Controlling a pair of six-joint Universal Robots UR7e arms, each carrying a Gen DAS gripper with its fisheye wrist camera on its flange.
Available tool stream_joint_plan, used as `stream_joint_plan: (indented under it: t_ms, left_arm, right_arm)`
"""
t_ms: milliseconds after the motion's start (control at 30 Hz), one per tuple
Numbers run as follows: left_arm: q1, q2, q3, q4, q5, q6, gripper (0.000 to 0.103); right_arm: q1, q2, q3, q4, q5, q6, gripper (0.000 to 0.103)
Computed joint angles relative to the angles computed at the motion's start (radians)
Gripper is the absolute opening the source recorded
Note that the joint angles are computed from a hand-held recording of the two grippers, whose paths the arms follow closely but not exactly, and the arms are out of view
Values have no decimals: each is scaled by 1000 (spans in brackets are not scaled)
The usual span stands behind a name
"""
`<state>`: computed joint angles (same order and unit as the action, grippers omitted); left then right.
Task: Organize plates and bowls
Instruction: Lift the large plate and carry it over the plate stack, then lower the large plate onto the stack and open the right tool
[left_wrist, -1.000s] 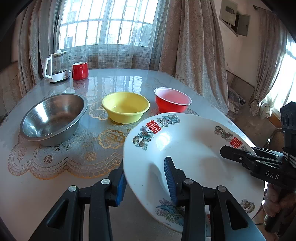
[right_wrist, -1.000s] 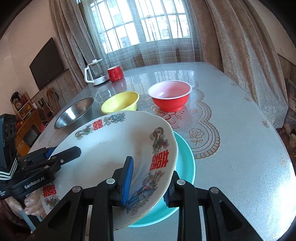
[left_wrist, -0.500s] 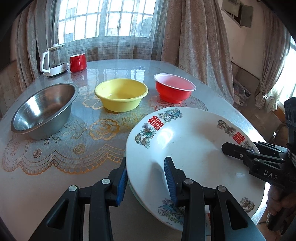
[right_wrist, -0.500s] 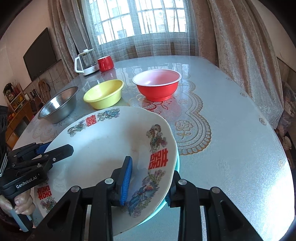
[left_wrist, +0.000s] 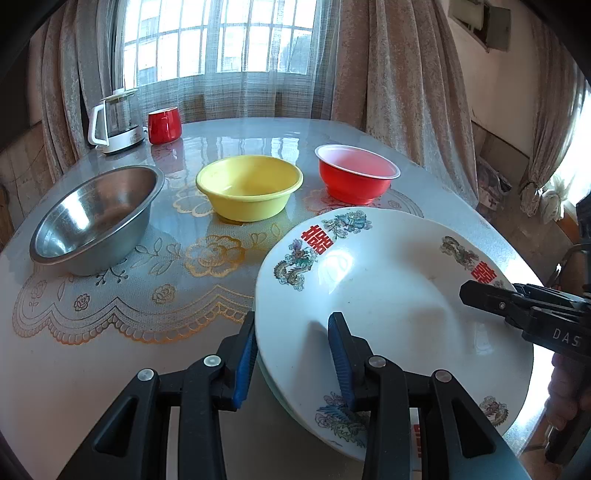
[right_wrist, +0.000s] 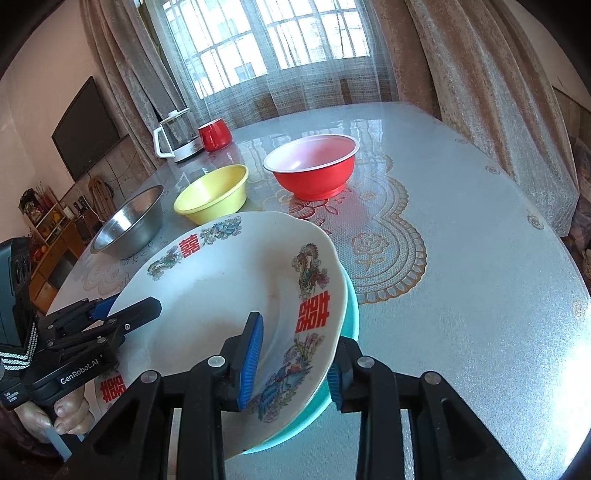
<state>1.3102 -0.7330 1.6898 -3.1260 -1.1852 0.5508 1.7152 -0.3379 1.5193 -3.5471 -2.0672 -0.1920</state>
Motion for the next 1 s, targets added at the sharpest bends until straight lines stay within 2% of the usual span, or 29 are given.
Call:
stream_joint_plan:
  t_ms: [200, 300, 400, 667, 1000]
  left_arm:
    - [-4, -10, 25, -43, 16, -5, 39]
    - [-10, -11, 40, -75, 31, 5, 39]
    - [-18, -1, 43, -92, 53, 13, 39]
    - [-29, 22, 33, -106, 92, 2, 41]
    - [-33, 27, 39, -125, 113, -33, 41]
  right_arm:
    - [-4, -33, 52, -26, 37, 25, 31]
    - [1, -32, 62, -44, 26, -2, 31]
    - [2, -16, 55, -67, 10, -22, 24]
    - [-1, 9, 24, -96, -9, -76, 24]
    - [-21, -18, 52, -64, 51, -83, 25]
